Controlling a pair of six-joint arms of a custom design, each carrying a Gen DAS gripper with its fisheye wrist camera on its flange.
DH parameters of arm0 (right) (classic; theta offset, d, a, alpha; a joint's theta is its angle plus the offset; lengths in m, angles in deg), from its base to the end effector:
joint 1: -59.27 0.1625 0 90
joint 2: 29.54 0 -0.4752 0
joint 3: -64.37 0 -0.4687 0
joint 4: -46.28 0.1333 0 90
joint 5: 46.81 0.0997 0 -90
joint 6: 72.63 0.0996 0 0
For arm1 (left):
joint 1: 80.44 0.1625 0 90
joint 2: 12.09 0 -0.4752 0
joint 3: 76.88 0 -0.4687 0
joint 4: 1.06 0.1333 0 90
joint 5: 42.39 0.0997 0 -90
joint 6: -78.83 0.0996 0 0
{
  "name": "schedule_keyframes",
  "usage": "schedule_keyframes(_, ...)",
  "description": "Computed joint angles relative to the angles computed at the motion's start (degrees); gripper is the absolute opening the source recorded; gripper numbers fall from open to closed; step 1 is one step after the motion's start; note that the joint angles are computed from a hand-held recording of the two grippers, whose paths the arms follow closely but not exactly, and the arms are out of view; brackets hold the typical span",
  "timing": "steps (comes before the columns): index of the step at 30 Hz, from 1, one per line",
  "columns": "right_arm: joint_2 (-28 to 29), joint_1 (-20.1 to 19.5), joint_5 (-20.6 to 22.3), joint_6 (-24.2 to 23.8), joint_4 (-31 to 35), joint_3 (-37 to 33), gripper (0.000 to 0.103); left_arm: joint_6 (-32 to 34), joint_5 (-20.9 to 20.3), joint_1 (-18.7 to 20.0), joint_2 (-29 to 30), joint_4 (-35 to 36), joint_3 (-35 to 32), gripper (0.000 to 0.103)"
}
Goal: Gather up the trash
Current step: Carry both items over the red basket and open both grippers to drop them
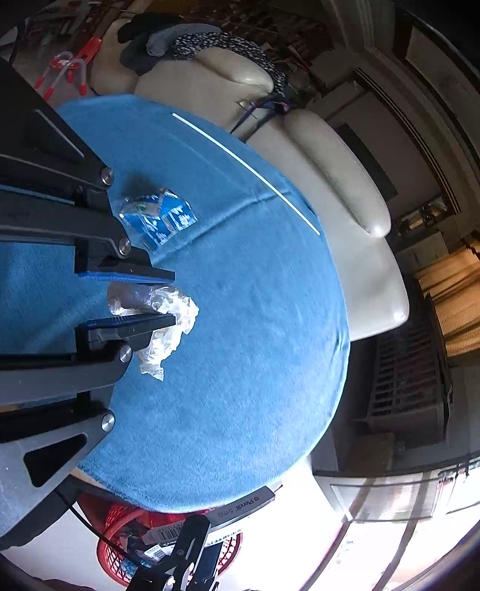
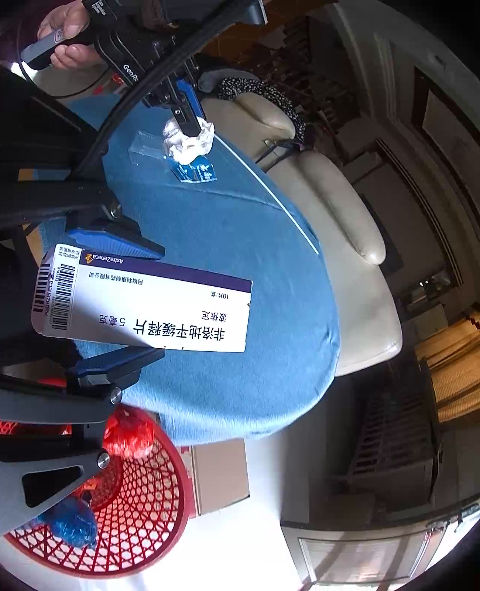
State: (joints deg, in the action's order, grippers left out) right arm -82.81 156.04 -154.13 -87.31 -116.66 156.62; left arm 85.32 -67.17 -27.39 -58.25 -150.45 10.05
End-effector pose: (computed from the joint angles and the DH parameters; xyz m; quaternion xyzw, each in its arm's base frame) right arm 0.1954 -0.7667 0.2253 0.1327 -0.9372 0.2781 0.1636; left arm -0.2972 -0.7674 0.1915 0.2266 0.8045 -0.2712 0.4773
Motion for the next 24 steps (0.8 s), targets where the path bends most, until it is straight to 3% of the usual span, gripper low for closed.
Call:
schedule_keyframes(8,-2.4,-1.1,-1.7,1.3,-1.4,1.6,0.049,3.4,-5.5,-0.5,1.7,-0.8,-1.9,0.017)
schedule_keyframes(24,-7.7,-3.8,-6.9,4.4,-5.9,4.5,0.050,2.7,-17.4,-1.7,4.9,7.7,-6.8,0.017)
